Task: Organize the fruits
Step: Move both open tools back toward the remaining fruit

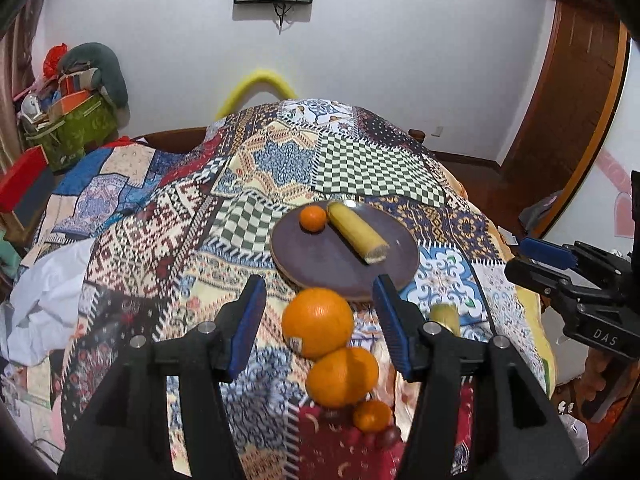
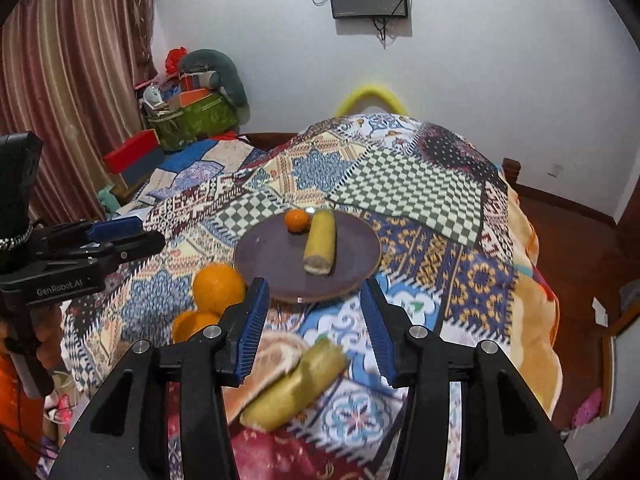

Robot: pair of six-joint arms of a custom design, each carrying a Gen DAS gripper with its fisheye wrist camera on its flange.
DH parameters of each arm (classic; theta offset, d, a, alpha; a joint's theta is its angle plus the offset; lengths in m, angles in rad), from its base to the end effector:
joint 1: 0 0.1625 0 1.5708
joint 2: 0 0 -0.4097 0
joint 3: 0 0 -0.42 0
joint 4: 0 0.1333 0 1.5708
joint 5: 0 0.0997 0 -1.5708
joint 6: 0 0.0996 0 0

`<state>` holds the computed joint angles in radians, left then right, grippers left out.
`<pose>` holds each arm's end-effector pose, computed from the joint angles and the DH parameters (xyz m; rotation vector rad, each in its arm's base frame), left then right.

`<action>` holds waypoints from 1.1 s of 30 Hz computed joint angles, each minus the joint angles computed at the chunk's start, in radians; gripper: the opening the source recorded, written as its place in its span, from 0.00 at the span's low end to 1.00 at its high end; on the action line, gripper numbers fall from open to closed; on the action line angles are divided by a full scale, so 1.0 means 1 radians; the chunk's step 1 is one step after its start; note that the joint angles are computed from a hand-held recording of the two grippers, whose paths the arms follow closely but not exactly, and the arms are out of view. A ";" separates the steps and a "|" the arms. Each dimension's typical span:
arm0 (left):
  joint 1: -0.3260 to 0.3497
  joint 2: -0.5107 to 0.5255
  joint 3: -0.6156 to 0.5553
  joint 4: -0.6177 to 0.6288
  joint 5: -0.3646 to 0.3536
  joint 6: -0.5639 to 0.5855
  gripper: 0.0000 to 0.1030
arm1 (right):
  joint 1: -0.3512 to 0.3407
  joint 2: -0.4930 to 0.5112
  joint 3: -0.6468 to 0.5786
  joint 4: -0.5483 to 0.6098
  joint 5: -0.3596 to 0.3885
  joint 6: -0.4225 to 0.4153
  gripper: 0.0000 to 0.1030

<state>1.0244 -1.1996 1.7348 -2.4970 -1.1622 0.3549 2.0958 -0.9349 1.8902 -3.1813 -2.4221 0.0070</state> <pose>-0.1832 -0.6340 0.2836 1.0820 2.4919 -0.5888 0.3537 -0.4941 0.1579 0.2453 -2.3028 1.0233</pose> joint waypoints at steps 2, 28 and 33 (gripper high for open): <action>0.001 -0.017 0.020 0.006 0.003 -0.009 0.54 | 0.003 -0.004 0.018 0.005 0.000 0.021 0.43; 0.026 -0.070 0.154 0.076 0.024 -0.085 0.54 | -0.043 0.050 0.118 0.126 0.119 0.218 0.50; 0.026 -0.062 0.151 0.079 0.030 -0.091 0.54 | -0.051 0.054 0.120 0.099 0.138 0.214 0.50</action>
